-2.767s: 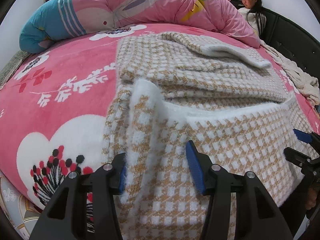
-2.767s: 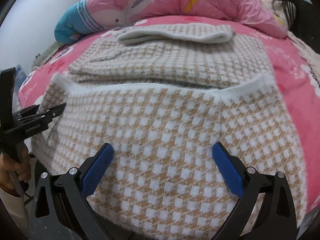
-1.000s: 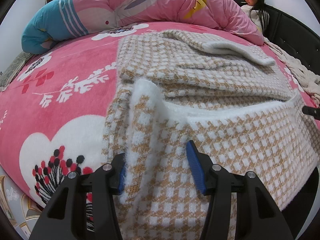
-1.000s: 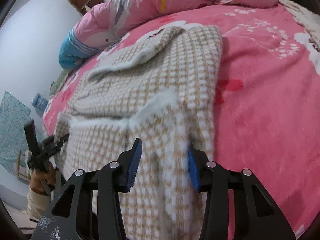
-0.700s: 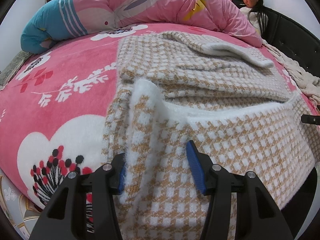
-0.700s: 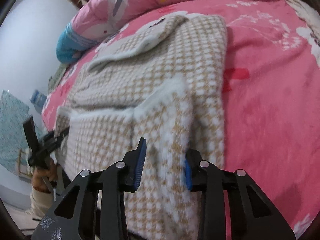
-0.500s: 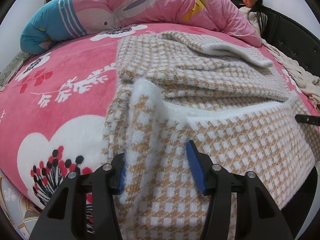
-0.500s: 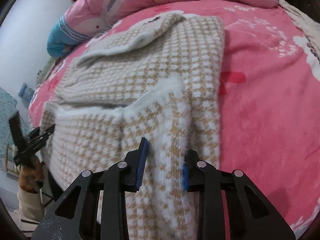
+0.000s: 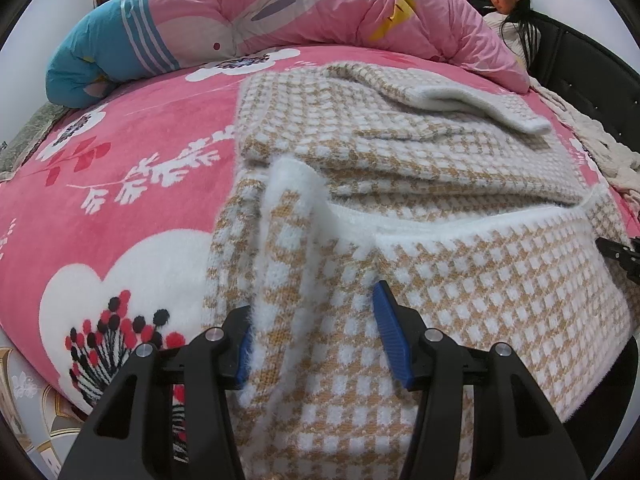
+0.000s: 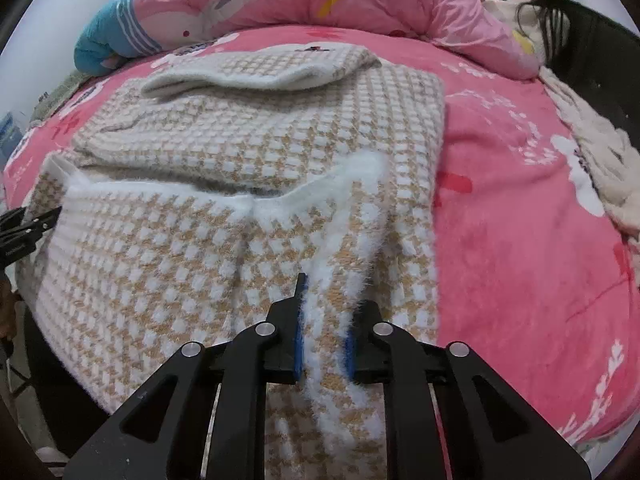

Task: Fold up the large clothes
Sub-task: 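Grasp the folded coat edge with the right tool beside the left tool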

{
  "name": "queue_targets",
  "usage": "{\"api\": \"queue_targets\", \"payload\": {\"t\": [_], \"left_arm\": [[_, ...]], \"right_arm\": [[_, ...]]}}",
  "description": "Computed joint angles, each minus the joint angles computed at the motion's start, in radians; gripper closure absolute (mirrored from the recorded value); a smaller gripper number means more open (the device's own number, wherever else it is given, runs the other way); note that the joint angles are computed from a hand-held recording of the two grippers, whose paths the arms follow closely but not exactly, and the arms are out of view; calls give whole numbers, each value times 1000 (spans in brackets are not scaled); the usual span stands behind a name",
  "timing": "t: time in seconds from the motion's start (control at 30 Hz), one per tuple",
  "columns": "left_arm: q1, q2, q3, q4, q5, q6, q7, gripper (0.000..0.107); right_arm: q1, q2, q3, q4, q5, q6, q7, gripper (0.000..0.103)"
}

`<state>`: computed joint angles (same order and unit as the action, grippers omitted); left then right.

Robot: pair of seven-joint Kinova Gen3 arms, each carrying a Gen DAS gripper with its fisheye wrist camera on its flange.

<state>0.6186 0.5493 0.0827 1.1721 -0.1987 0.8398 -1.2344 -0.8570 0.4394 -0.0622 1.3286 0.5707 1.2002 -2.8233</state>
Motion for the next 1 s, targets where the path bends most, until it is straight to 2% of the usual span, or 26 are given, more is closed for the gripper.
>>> {"api": "queue_targets", "payload": {"t": [0.07,0.27,1.0], "left_arm": [[-1,1,0,-2,1,1,0,57],[3,3,-2,-7,0,5,5,57],[2,1,-2,-4,0,3,4,57]], "right_arm": [[-7,13,3,-17,4,13,5,87],[-3,-25,-3,32,5,4,-10,87],[7,-13,-9,10,-3,19,-6,84]]}}
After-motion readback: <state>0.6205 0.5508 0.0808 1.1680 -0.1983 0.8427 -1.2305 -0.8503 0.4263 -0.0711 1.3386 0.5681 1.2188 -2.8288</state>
